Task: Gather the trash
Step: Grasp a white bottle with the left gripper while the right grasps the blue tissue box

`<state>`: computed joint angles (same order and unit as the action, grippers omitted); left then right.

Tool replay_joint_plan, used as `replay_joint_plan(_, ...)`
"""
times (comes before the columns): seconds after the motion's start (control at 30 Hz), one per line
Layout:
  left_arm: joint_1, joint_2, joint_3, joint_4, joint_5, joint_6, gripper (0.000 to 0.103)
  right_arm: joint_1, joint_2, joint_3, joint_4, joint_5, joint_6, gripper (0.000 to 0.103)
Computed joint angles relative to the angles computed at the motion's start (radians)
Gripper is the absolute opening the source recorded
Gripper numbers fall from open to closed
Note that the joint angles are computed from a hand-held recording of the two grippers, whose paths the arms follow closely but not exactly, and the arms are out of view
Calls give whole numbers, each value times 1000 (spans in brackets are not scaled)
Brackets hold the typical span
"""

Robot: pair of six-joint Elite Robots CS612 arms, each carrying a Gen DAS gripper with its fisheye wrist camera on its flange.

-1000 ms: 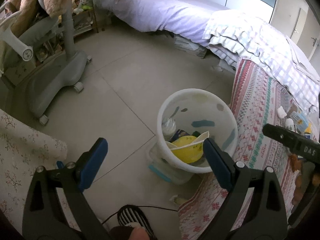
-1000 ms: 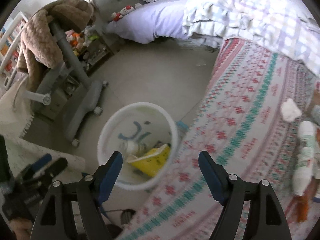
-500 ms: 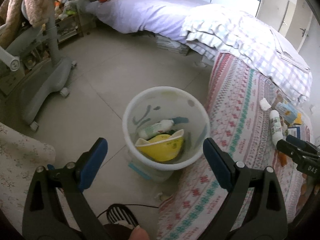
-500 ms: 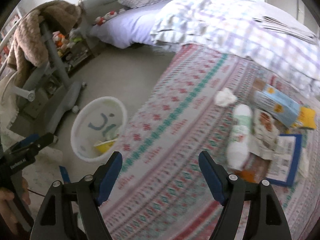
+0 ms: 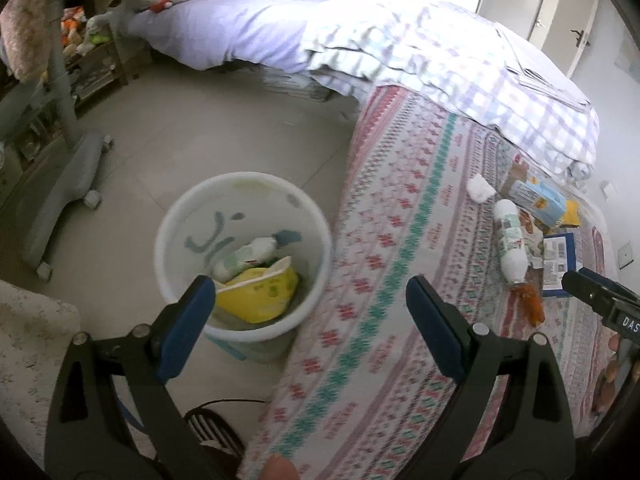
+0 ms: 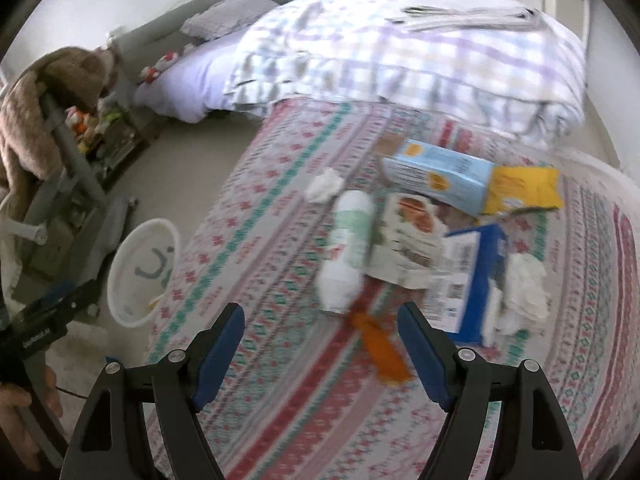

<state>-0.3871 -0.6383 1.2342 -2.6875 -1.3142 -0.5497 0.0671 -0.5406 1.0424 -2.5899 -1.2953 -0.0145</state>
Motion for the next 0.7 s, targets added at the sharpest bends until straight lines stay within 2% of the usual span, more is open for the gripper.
replay_joint_plan(0.33, -30, 61, -117, 47, -47, 31, 96, -39, -10, 15, -18, -15, 21, 80)
replay_joint_plan(0.53, -47, 104, -195, 74, -108, 58, 96, -63, -12, 22, -16, -38, 28, 80)
replay_joint_plan(0.7, -63, 144, -265, 107, -135, 85, 95, -91, -20, 42, -20, -19, 50, 80)
